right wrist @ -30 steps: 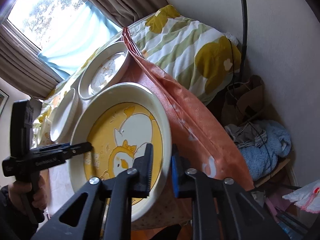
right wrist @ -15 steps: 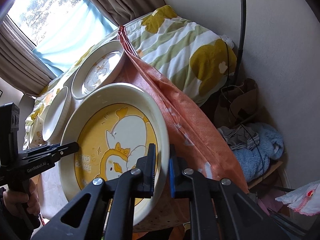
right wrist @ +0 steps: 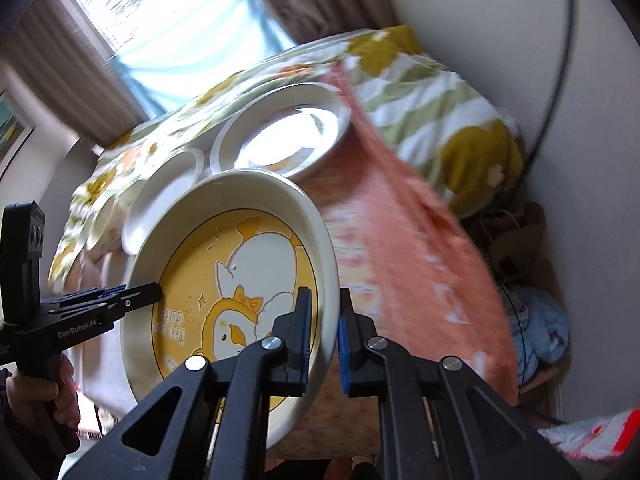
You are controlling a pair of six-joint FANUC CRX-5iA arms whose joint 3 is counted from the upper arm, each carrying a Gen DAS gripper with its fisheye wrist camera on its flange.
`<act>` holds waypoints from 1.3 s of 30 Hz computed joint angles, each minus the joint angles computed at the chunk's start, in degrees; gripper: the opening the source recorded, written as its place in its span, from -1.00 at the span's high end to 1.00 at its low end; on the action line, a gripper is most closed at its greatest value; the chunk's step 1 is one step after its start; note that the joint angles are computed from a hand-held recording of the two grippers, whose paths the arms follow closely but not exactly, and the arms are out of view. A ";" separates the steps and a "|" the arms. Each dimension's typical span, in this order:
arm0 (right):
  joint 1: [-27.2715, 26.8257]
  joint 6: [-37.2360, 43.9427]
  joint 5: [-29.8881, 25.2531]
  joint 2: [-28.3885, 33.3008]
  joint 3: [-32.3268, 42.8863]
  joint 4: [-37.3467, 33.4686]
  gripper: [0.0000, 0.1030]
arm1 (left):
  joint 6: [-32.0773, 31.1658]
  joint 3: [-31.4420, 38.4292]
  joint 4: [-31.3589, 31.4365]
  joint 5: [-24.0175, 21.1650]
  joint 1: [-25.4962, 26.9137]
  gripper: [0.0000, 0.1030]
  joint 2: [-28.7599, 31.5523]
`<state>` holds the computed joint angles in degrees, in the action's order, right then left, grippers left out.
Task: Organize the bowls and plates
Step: 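Lift the yellow duck plate with the left gripper toward the pink basin, then lower the yellow duck plate beside the pink basin and open the left gripper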
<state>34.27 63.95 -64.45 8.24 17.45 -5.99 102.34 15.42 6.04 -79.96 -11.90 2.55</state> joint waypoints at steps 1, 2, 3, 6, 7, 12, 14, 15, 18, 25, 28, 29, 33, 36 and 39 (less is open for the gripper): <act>0.53 1.31 -0.44 0.55 1.10 -0.65 0.79 | 0.91 -1.00 -0.73 -0.20 0.73 0.70 -1.63; 1.02 2.68 -0.94 1.19 2.33 -1.36 0.79 | 1.66 -1.87 -1.23 -0.31 1.43 0.70 -2.88; 1.58 3.67 -1.25 1.65 3.22 -1.82 0.79 | 2.53 -2.70 -1.67 -0.51 2.18 0.70 -4.14; 3.67 6.88 -2.79 3.98 7.04 -3.51 0.79 | 4.33 -5.88 -2.49 -1.22 5.28 0.70 -8.35; 4.37 7.48 -3.10 4.65 8.00 -3.94 0.79 | 4.60 -7.12 -2.59 -1.58 6.71 0.70 -9.93; 8.46 9.81 -5.59 8.80 13.66 -5.25 0.79 | 3.44 -12.80 -2.12 -2.38 13.99 0.70 -16.12; 9.93 9.82 -6.36 10.55 15.44 -5.30 0.79 | 1.39 -15.49 -1.30 -2.28 17.28 0.70 -18.17; 10.73 9.36 -6.73 11.46 16.16 -5.45 0.79 | 0.74 -16.26 -1.13 -2.08 18.35 0.70 -18.35; 12.84 8.14 -6.60 12.83 16.22 -5.03 0.79 | -1.86 -20.29 0.19 -1.49 22.08 0.70 -20.44; 15.45 4.05 -5.57 14.10 15.16 -3.15 0.79 | -7.29 -24.44 2.27 -0.21 25.92 0.70 -21.57; 15.70 2.58 -5.05 13.88 14.12 -1.82 0.79 | -8.67 -24.45 2.46 0.77 25.15 0.70 -21.00; 15.60 2.54 -5.11 13.88 14.02 -1.51 0.79 | -9.18 -25.10 3.06 1.12 25.45 0.70 -21.38; 15.61 2.12 -4.59 14.19 14.08 -0.73 0.79 | -10.00 -25.76 2.91 2.33 25.16 0.70 -21.21; 15.86 2.60 -4.43 14.41 14.15 -0.31 0.79 | -9.72 -26.42 3.28 2.91 25.42 0.70 -21.16; 16.09 1.77 -4.59 14.31 13.64 0.18 0.79 | -10.23 -27.33 3.39 3.38 25.67 0.70 -21.89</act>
<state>50.36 65.72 -69.04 22.54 31.10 -5.81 92.11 -11.91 9.43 -76.59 13.77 -19.33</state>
